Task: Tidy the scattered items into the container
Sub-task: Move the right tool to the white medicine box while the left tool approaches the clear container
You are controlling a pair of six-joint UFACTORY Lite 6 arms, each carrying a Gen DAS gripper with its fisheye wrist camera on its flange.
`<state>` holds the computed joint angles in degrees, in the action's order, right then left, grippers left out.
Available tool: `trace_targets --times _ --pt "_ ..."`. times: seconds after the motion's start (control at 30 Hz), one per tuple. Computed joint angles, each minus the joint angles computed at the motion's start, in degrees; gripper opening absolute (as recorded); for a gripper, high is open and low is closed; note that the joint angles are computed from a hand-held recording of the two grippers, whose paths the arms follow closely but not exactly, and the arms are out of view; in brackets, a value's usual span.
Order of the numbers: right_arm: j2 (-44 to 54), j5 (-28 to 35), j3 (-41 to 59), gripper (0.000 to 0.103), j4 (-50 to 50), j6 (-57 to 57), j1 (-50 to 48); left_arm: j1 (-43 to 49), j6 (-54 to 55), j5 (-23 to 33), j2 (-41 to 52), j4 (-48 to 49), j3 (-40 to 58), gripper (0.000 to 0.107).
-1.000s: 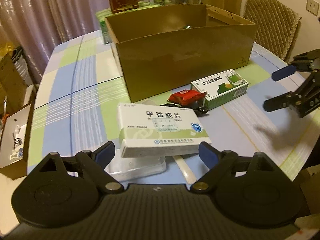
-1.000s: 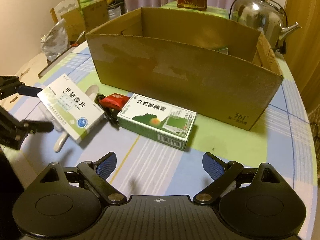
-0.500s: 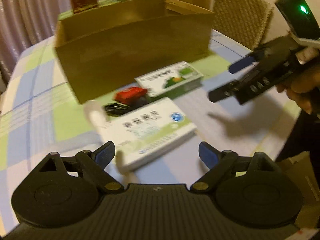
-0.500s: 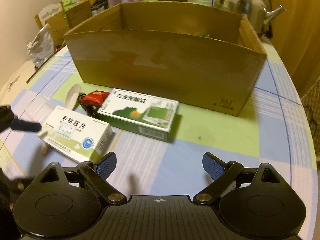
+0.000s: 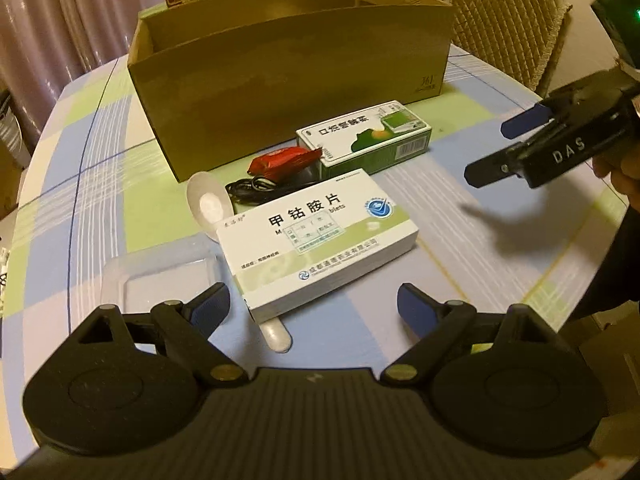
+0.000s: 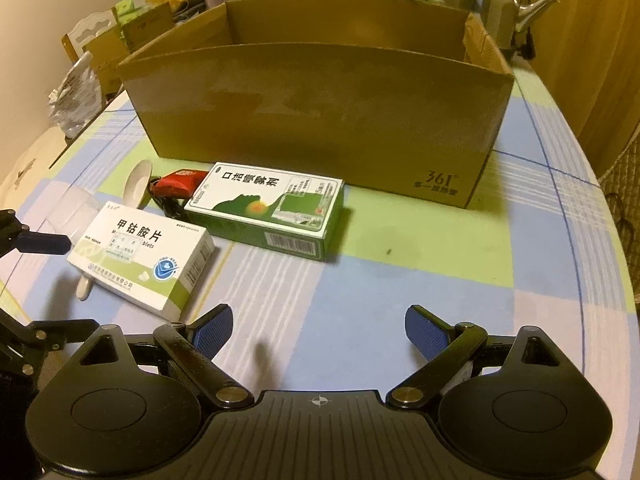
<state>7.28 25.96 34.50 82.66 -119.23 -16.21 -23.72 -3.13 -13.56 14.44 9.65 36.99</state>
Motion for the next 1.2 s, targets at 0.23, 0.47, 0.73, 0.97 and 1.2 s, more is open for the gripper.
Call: trace_targets --times 0.23,0.47,0.73,0.97,1.2 --pt "-0.03 -1.17 0.41 0.091 2.97 -2.11 0.16 -2.15 -17.88 0.99 0.58 17.24 1.25 0.088" --pt "0.08 -0.62 1.52 0.091 -0.72 1.15 -2.17 -7.66 -20.61 -3.61 3.36 17.37 1.43 0.088" --pt "-0.13 -2.79 -1.69 0.091 1.92 -6.16 0.05 -6.61 -14.21 -3.73 3.83 12.00 1.00 0.088" --pt "3.35 -5.68 0.44 0.091 9.12 -12.27 1.39 -6.75 -20.35 -6.79 7.22 19.56 2.63 0.089" --pt "5.90 -7.56 4.16 0.091 6.90 -8.95 -1.09 -14.04 -23.73 -8.85 9.75 21.17 4.70 0.089"
